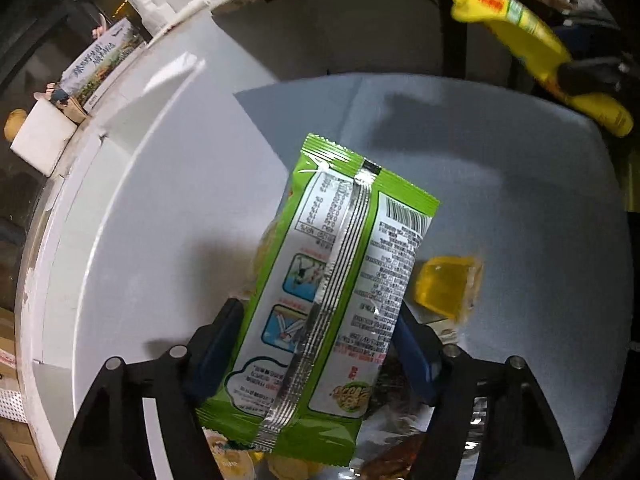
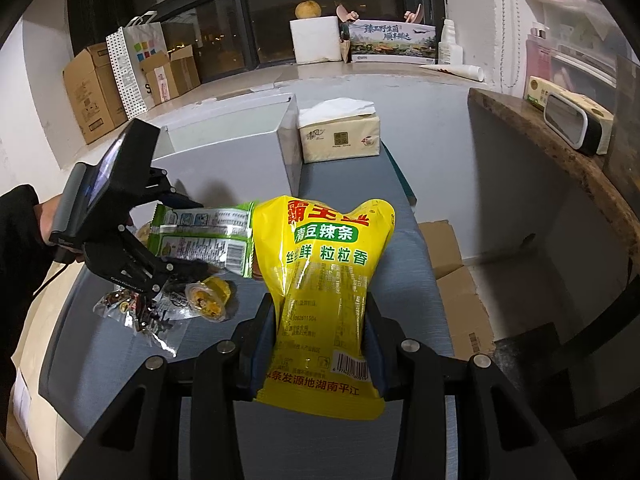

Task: Organize snacks
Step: 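Lower both held bags into the white box and open both grippers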

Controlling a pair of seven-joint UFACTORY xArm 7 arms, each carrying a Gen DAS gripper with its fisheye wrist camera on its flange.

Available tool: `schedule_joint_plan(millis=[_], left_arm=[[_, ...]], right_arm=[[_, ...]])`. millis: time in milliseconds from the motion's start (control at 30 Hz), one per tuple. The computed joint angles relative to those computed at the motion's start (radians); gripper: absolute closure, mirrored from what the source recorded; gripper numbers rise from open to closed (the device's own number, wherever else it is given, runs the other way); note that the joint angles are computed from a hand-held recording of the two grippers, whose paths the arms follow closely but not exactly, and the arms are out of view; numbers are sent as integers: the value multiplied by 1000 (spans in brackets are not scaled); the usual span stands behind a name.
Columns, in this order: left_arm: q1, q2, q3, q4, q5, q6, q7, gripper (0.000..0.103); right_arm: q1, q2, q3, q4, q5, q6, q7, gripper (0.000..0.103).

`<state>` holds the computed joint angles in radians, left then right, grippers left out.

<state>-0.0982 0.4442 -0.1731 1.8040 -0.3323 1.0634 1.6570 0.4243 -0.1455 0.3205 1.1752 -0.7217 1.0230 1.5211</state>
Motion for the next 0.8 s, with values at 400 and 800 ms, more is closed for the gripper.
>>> schedule_joint_plan(millis=[400,800], left_arm=[[32,-343,70,-416,-363,-345,-230,26],[62,-454,164,-481,-426,-375,-725,26]], right_arm=[[9,16,5,25,-41,-20,35,59],[54,178,-52,224,-124,-52,-49,59]])
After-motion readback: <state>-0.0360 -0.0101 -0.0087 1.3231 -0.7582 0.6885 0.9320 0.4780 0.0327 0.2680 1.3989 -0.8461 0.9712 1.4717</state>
